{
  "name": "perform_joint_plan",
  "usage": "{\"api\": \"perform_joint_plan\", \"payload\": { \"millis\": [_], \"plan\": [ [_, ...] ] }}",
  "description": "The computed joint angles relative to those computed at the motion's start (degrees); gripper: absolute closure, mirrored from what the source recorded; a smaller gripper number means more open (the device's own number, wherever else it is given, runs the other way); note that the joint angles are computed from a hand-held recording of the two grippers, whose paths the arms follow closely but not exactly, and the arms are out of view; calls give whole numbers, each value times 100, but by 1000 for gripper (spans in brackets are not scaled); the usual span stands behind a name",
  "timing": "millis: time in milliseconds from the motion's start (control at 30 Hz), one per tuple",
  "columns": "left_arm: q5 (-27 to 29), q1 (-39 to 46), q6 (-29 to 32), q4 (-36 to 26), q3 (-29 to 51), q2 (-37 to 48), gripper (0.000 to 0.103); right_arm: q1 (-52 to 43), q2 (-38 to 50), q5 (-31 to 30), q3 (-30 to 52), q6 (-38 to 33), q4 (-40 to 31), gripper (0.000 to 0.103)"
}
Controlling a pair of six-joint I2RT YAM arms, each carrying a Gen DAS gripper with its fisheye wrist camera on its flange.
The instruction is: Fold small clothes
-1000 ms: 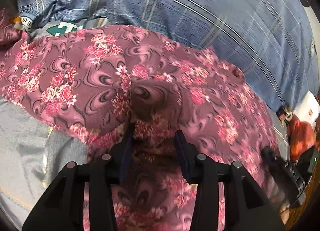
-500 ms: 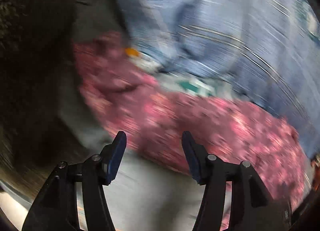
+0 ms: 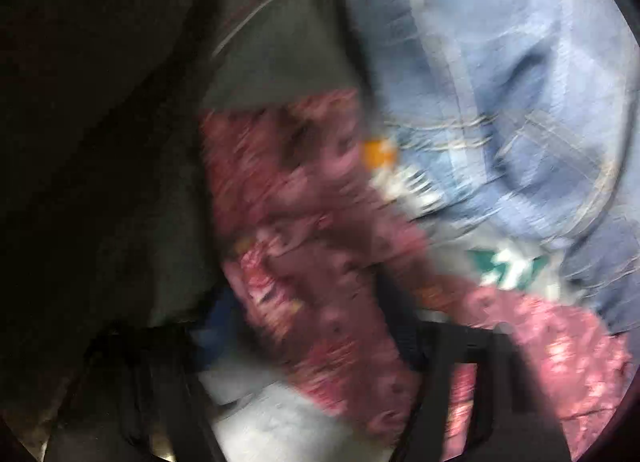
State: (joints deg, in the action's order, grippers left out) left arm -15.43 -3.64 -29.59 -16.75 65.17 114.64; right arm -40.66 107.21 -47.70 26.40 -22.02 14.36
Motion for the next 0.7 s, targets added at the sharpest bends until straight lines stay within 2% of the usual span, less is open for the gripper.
{"api": "perform_joint_plan", "payload": {
  "millis": [33,100,267,433,700],
  "plan": [
    [295,66,74,21,22,13,100,-27,39,-21,23,-27,-15,63],
    [683,159,45,233,-156,-131,100,-34,72,-53,38,-21,-12,63],
    [936,-15,225,728,-832,-916,100,-39,81,-91,26,8,10,63],
    [870,-702,134,624,-920,-1345,100,-72,87,-145,41,-7,-34,63],
    [770,-2146,-268,384,-263,-1024,100,-152,159,-305,96,-32,-115,64]
  ]
}}
